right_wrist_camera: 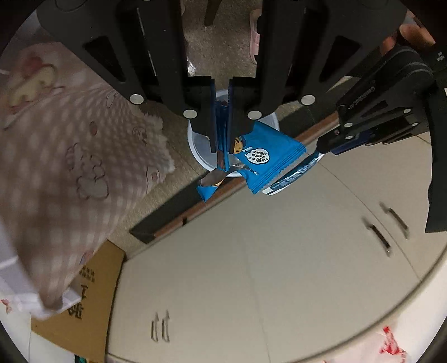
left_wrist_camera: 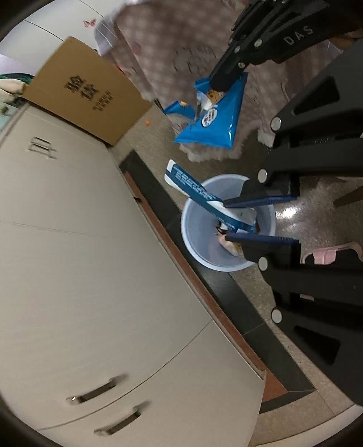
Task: Collect trash
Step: 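Carry the strip and cookie bag over the blue bin, then open the left tool to drop the blue-white strip into the bin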
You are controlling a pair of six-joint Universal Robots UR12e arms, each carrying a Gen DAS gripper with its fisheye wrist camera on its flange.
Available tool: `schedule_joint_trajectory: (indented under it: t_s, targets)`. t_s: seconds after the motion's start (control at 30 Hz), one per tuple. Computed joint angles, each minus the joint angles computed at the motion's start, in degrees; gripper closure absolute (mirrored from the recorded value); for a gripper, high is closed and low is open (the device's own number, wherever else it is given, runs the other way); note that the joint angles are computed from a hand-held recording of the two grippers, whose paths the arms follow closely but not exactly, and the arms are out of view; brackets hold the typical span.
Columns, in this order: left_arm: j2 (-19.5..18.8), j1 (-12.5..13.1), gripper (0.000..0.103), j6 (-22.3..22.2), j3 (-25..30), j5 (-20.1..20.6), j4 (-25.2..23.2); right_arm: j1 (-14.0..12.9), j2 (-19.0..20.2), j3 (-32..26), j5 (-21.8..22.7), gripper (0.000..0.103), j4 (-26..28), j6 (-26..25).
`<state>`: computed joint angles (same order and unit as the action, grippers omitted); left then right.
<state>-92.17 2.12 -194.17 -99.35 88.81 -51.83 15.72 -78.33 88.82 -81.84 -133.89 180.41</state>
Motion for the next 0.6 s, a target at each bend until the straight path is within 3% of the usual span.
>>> schedule_joint_trajectory:
  t_s: [0.5,0.6]
  targets:
    - [-5.73,-1.14,0.084,-0.69,3.07,0.06,-2.62,-0.78,2.33,0.34,-2.09,0.097,-0.25,2.95]
    - [-5.81,-1.13,0.076,-1.31,2.85,0.59,-1.13,-1.07,2.57,0.30,-1.75,0.097,-0.16,3.27]
